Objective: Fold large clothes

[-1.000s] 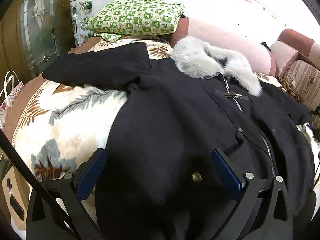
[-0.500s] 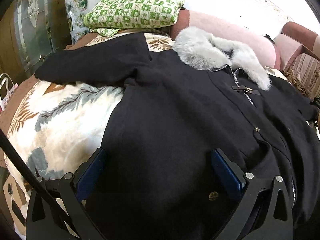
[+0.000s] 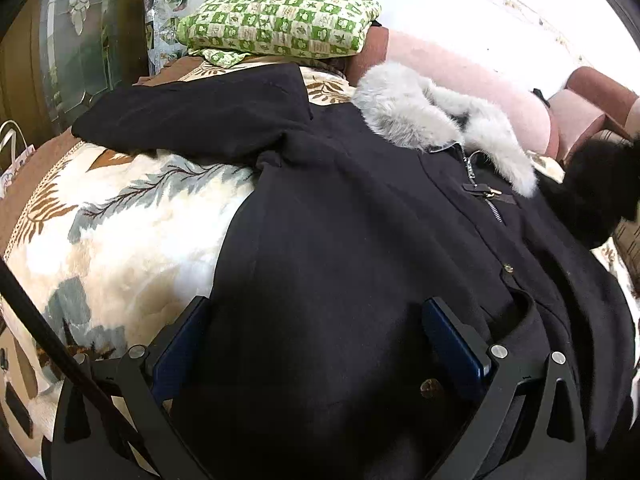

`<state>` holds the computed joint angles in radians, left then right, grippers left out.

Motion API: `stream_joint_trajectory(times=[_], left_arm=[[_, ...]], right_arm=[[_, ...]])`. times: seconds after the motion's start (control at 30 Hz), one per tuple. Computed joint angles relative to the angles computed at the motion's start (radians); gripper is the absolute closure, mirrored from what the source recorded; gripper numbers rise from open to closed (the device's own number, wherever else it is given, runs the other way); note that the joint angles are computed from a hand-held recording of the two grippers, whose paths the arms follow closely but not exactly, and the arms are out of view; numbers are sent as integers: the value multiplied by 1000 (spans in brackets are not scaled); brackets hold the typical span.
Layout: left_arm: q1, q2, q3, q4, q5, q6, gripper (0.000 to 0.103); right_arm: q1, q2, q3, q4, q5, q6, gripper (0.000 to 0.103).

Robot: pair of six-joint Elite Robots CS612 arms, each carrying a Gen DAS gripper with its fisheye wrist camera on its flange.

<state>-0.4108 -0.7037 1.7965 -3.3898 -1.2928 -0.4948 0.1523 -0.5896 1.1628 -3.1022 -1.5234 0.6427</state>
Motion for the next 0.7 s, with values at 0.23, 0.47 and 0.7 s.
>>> stream_joint_trajectory(times=[0.23, 0.47, 0.7], left_arm=[[5, -6, 25, -67, -41, -12, 0], [11, -13, 55, -153, -79, -21, 0], [27, -10, 58, -194, -146, -62, 0]], right_arm=[[131, 91, -184, 157, 216, -215, 90], [231, 260, -434, 541, 225, -361, 26], [221, 159, -254, 443, 352, -416, 18]])
